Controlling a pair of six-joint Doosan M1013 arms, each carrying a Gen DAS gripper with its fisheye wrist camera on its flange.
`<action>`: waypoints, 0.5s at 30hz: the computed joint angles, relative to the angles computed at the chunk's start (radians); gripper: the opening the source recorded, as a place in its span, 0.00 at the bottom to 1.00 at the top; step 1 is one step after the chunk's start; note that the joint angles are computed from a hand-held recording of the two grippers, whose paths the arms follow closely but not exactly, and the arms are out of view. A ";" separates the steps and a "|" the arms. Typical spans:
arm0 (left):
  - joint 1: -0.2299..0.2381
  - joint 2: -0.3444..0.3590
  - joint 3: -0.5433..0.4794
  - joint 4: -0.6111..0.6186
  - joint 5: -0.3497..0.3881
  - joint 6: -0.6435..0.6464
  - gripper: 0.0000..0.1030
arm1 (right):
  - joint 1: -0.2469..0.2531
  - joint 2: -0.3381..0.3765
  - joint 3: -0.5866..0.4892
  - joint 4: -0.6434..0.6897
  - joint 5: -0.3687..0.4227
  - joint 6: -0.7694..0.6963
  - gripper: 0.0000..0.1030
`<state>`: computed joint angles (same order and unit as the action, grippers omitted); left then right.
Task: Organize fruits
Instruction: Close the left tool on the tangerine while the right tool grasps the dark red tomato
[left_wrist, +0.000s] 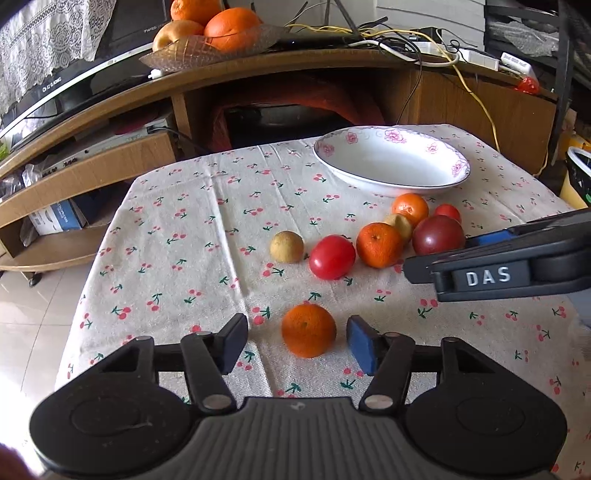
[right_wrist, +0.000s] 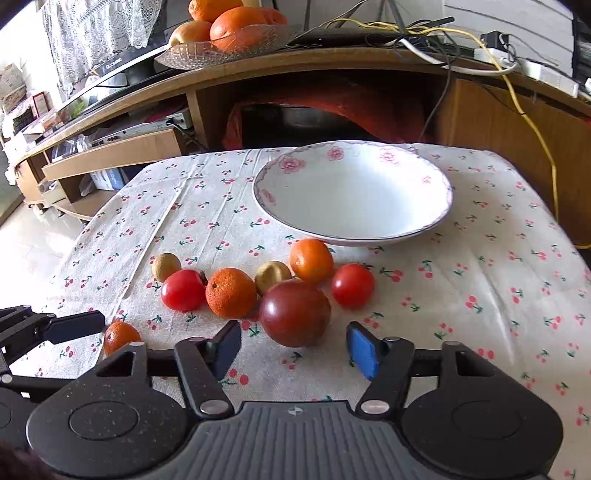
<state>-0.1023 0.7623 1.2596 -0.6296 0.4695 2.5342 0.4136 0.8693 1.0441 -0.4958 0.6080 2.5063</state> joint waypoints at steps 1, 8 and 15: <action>0.000 -0.001 0.002 -0.003 -0.004 0.005 0.65 | 0.000 0.001 0.001 -0.009 -0.005 0.005 0.53; -0.004 -0.007 0.019 -0.018 -0.035 0.031 0.65 | 0.001 0.004 0.002 -0.029 -0.018 0.009 0.46; 0.004 -0.003 0.007 -0.063 0.018 0.078 0.49 | 0.001 -0.001 0.010 -0.054 -0.013 0.045 0.34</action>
